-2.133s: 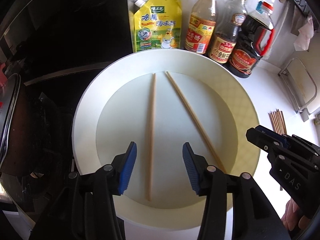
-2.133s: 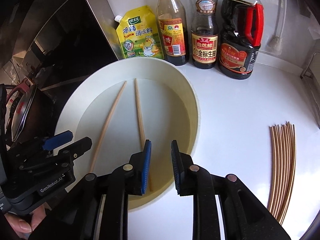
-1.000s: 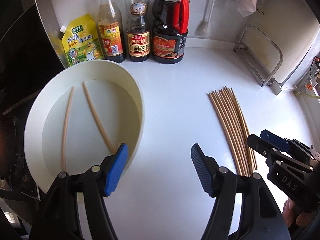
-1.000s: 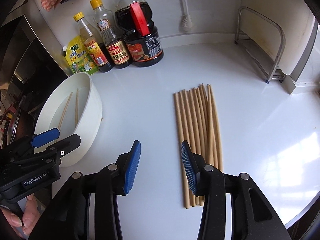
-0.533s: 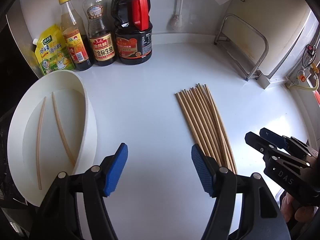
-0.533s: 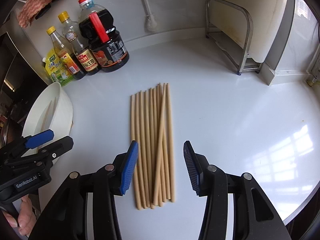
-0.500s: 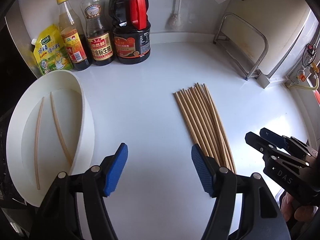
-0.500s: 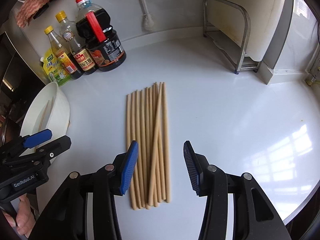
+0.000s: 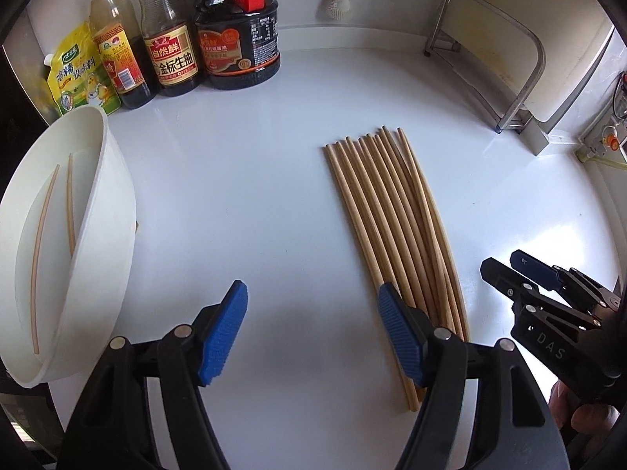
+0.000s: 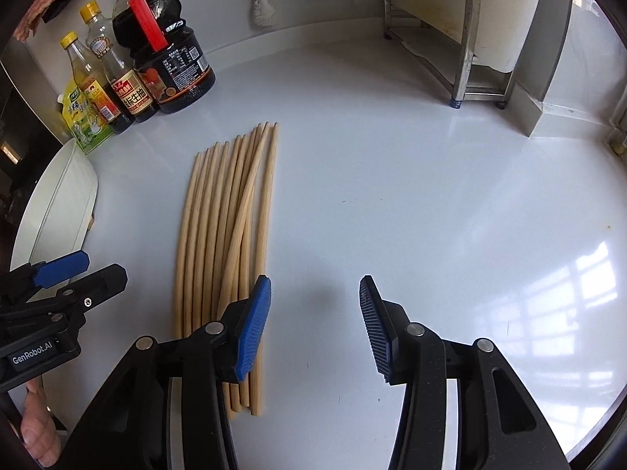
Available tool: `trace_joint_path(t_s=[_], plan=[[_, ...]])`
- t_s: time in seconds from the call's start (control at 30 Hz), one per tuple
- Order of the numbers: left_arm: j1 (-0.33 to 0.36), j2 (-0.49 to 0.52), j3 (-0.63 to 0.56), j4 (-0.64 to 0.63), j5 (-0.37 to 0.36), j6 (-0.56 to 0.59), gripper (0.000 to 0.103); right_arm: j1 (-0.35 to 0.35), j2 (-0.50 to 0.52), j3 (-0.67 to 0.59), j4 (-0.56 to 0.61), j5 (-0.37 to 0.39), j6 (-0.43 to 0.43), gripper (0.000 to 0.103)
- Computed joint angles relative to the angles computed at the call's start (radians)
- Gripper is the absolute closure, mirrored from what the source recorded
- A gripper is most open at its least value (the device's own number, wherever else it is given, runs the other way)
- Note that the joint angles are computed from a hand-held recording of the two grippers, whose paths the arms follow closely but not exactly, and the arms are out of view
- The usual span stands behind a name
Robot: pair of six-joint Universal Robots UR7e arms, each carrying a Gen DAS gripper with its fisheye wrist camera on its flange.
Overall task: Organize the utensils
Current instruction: 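Move the right tool back to the chopstick row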
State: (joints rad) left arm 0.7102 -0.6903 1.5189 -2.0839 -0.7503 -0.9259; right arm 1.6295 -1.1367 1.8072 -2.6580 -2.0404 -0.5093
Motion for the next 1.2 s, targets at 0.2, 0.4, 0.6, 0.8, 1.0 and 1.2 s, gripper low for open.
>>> trace_joint_path(t_s=[0.2, 0.4, 0.6, 0.8, 1.0, 1.2], plan=[[0.010, 0.016, -0.003, 0.007, 0.007, -0.047, 0.035, -0.004, 0.033, -0.010, -0.021, 0.025, -0.055, 0.057], [0.015, 0.021, -0.001, -0.008, 0.012, -0.064, 0.035, -0.001, 0.045, -0.011, -0.036, 0.026, -0.081, 0.057], [0.015, 0.024, -0.002, -0.016, 0.007, -0.061, 0.035, 0.006, 0.057, -0.009, -0.054, 0.005, -0.107, 0.057], [0.013, 0.028, -0.002, -0.031, 0.008, -0.052, 0.035, 0.007, 0.055, -0.002, -0.062, 0.001, -0.121, 0.057], [0.015, 0.029, 0.000, -0.033, 0.009, -0.057, 0.035, 0.006, 0.053, 0.008, -0.088, -0.011, -0.140, 0.057], [0.014, 0.039, -0.004, -0.044, 0.006, -0.045, 0.035, -0.004, 0.048, 0.006, -0.097, -0.012, -0.138, 0.057]])
